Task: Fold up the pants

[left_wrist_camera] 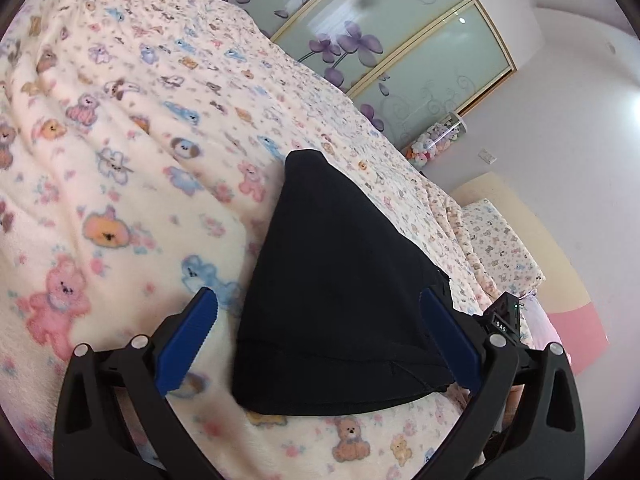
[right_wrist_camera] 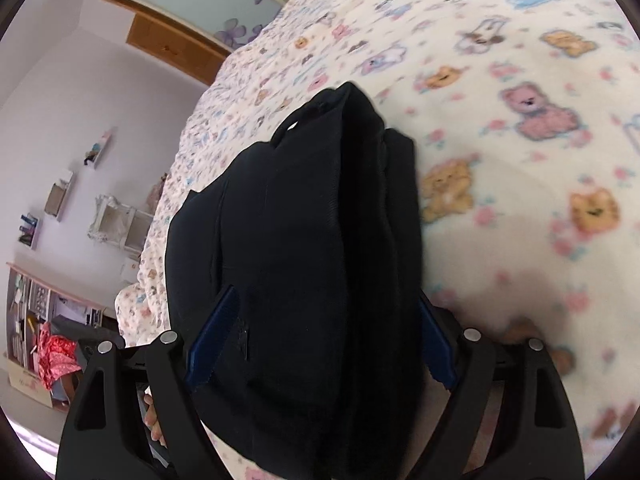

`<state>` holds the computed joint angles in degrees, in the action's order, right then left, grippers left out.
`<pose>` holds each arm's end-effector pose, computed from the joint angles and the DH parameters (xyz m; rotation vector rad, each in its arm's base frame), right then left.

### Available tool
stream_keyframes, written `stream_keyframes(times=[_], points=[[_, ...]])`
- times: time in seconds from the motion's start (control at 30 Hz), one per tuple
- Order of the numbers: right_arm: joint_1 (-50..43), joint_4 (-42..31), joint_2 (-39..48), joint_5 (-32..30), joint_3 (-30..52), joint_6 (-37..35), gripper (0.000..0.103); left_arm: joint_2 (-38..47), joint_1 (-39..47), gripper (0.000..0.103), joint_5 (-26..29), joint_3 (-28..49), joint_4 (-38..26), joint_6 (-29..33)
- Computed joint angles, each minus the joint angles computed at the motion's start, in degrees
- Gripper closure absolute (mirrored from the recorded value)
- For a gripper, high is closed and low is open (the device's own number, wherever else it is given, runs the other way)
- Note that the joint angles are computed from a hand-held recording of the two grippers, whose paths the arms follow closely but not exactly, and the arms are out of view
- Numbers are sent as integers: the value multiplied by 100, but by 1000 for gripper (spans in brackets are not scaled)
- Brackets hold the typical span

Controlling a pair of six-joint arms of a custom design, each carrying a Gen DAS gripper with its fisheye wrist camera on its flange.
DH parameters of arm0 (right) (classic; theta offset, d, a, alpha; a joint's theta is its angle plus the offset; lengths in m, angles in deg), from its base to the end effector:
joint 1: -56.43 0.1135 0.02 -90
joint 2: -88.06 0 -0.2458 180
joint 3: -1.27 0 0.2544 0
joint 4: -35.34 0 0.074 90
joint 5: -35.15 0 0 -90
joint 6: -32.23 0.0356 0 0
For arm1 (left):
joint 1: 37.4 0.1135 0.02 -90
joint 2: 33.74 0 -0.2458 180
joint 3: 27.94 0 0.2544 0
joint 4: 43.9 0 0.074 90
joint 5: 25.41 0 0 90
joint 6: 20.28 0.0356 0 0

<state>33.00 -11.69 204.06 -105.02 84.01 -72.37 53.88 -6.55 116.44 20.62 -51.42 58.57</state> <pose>0.3383 -0.1168 0.0995 0.0937 2.5092 1.0410 0.2490 0.1161 0.1291 -0.3761 2.1227 -0.8695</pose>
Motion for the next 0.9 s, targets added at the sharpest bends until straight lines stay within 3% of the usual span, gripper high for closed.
stream_keyframes(times=[0.07,0.17,0.33,0.4,0.47,0.57,0.73,0.83,0.9], points=[[-68,-127,18,-462,-11,-259,29,13,33,2,53,-4,20,-11],[-234,29,-33,-768,-207,-542,56,38,47,2,75,-13,87,-34],[-478,331,265,-1212,-348,-626,61,128,84,2,332,-46,387,-335],[-554,406,366,-1434,-389,-724,61,311,122,2,675,240,164,-468],[-677,227,542,-1647,-312,-1011,61,491,89,2,871,630,-298,-381],[-760,0,740,-1908,-171,-1269,61,856,-87,2,545,1632,-1695,359],[-806,-286,901,-2076,-12,-1515,61,2479,-387,2,495,4014,-4466,1567],[-839,-481,932,-2141,25,-1701,61,3121,-633,3,-61,4890,-5014,1570],[-838,-559,972,-2175,76,-1769,61,3663,-763,4,-31,5566,-5582,1750]])
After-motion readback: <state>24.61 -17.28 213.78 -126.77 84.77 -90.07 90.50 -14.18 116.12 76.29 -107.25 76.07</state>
